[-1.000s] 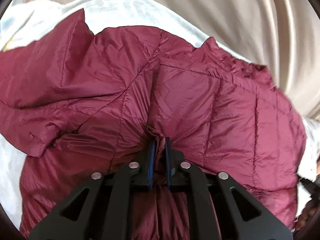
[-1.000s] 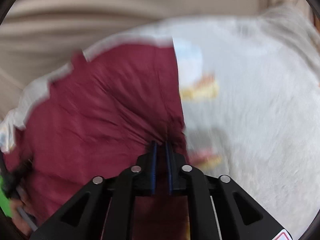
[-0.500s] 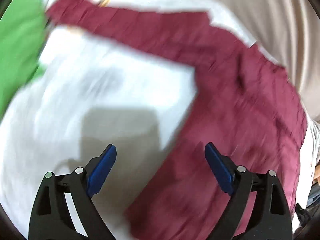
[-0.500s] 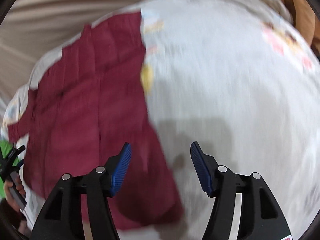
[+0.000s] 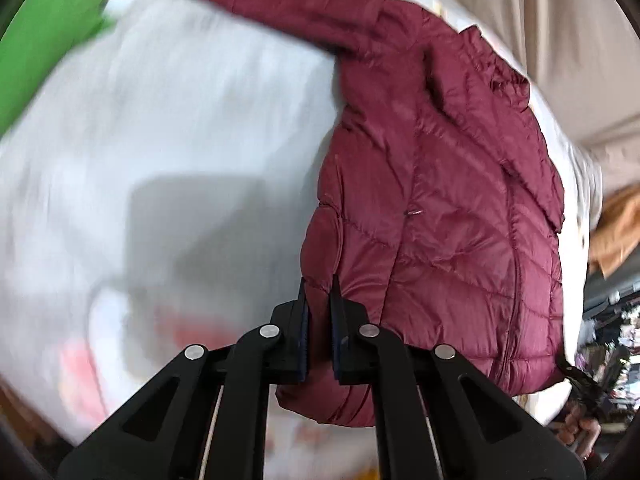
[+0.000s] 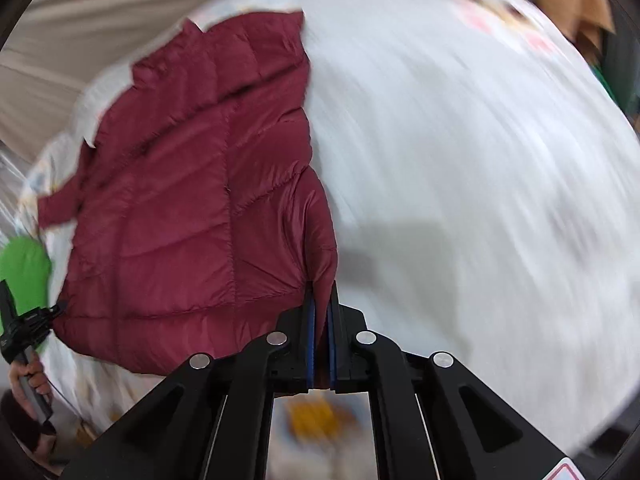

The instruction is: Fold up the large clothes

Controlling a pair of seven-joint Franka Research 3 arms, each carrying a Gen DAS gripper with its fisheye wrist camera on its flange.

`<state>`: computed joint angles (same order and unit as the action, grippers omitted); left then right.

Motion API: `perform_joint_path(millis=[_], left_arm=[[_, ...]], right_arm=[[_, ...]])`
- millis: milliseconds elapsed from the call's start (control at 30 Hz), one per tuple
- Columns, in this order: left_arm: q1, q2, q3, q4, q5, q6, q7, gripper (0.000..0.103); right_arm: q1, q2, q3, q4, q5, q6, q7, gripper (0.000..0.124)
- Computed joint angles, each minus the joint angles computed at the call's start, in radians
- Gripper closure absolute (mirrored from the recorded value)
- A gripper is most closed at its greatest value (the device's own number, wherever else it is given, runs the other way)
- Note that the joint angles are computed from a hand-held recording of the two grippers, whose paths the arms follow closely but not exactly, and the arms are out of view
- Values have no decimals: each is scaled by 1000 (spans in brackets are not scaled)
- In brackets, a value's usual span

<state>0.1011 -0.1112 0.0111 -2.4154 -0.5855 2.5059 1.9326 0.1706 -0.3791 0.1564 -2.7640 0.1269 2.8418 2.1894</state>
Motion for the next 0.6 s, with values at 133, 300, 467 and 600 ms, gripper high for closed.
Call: perform_joint_path(millis=[133,300,467,600], left_arm=[[2,-107,19,-80,22,-49,-69,90],[-67,-52,34,69,-135,101,-1,84],[-113,160,-66,291,-164,177,53,85],[-139,384,-129,464,11,187,-40,84]], right_arm=[[0,-135,28,-66,1,-200,78,111],[-125,-60,66,60,-203,-2,226,108],[-272,337,125,399,-417,195,281,122],[-222,591,60,663,-453,170,255,124]])
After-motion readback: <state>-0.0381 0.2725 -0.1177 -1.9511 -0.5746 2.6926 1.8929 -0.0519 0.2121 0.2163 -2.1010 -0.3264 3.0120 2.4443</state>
